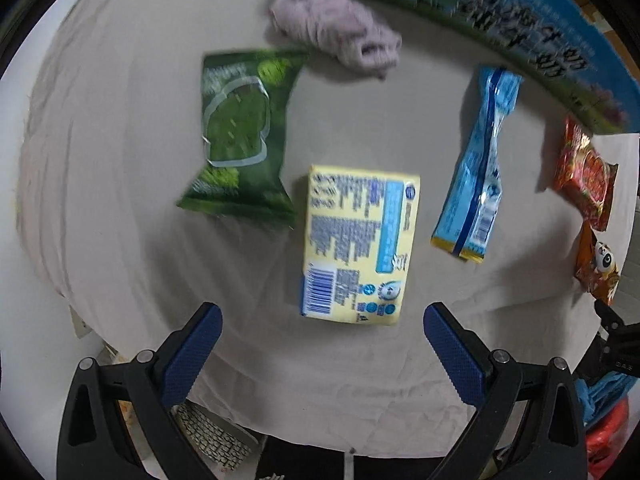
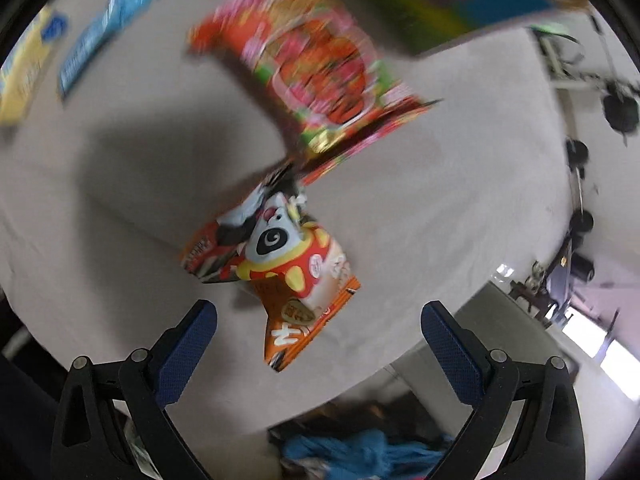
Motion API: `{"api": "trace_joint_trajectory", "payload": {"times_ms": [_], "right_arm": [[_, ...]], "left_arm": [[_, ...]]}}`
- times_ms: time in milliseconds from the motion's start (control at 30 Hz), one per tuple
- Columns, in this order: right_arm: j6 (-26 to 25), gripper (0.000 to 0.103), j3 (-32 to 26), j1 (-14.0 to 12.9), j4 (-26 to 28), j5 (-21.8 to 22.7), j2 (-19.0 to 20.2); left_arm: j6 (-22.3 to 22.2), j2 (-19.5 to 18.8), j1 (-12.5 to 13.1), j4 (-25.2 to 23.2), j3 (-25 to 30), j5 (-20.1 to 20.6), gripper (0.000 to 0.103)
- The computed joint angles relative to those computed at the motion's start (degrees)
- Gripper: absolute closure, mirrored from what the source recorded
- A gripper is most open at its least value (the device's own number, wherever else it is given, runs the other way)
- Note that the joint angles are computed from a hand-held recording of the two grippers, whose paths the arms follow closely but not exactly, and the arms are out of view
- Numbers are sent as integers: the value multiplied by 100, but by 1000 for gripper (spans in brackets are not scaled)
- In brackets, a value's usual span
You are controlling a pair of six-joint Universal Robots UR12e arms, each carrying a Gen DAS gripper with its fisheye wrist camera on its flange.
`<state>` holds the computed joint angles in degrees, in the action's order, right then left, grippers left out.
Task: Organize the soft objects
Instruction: 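Grasp the yellow tissue pack with left tool while right tool grasps orange panda bag, then carry both items into the cardboard box and open both tools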
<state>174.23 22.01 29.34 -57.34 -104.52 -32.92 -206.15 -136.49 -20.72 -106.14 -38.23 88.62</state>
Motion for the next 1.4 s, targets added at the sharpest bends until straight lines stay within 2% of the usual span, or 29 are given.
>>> {"api": "trace_joint_trajectory", "payload": {"times_ms": [33,67,100,133,167,200,233,300,367,433,467,500,533,567,600,633,667,767,900,933,967,1000,1033,1100,1233,1400], "right_arm": [[-4,5,-70,-10,87,37,65],[37,16,-86,-13,109,113,122],[89,32,-181,-39,209,211,184],[217,41,-157,-54,212,358,199],[447,45,-56,-70,127,474,162],[700,45,-6,-95,69,598,134],[1070,45,201,-148,-67,915,29],[1773,48,767,-292,-433,1770,-267],[2489,49,1515,-414,-1091,2501,-653],[3113,48,2158,-484,-1807,2945,-973],[3308,46,2366,-503,-2053,3099,-1067],[3358,38,2469,-515,-2175,3217,-1109],[3346,33,2554,-525,-2241,3339,-1148],[3371,26,2621,-540,-2294,3382,-1201],[3391,24,2699,-529,-2423,3357,-1257],[3318,23,2618,-494,-2370,3220,-1251],[3254,23,2549,-475,-2247,3072,-1288],[3175,23,2567,-419,-2327,2769,-1365],[3103,23,1961,-449,-1958,2648,-1092],[3213,23,1996,-469,-2041,2706,-1075],[3286,29,2060,-486,-2164,2773,-1070],[3404,53,2155,-505,-2322,2852,-1083],[3502,64,2127,-514,-2316,2833,-1054],[3900,67,2253,-530,-2512,2832,-1103],[4259,72,2388,-540,-2609,2834,-1198],[4624,79,2471,-329,-2773,2786,-1310]], "left_arm": [[-25,14,-2,5,-57,-29,0],[-29,26,0,20,-112,-78,0],[-34,26,2,26,-141,-122,0],[-57,32,4,46,-184,-149,0],[-74,43,8,79,-233,-185,0],[-82,56,6,136,-300,-208,0],[-91,56,6,136,-317,-212,0],[-115,70,5,207,-385,-210,0],[-149,100,18,313,-462,-253,0],[-188,98,25,396,-514,-274,0],[-196,58,27,405,-467,-288,0],[-188,34,27,443,-450,-309,0],[-182,-12,6,424,-373,-304,4],[-143,-40,-9,438,-343,-279,15],[-84,-60,-16,459,-345,-249,22],[-30,-102,-34,403,-291,-211,39],[-27,-134,-51,343,-236,-144,41],[-66,-102,-91,474,-282,-58,41],[-35,113,-171,721,-568,-119,42],[14,121,-187,746,-585,-142,42],[64,138,-199,749,-618,-173,42],[103,143,-207,735,-643,-205,42],[129,136,-204,726,-670,-259,41],[103,97,-164,806,-774,-340,41],[49,170,-99,1110,-1112,-485,41],[80,301,-89,1338,-1291,-330,42]]}}
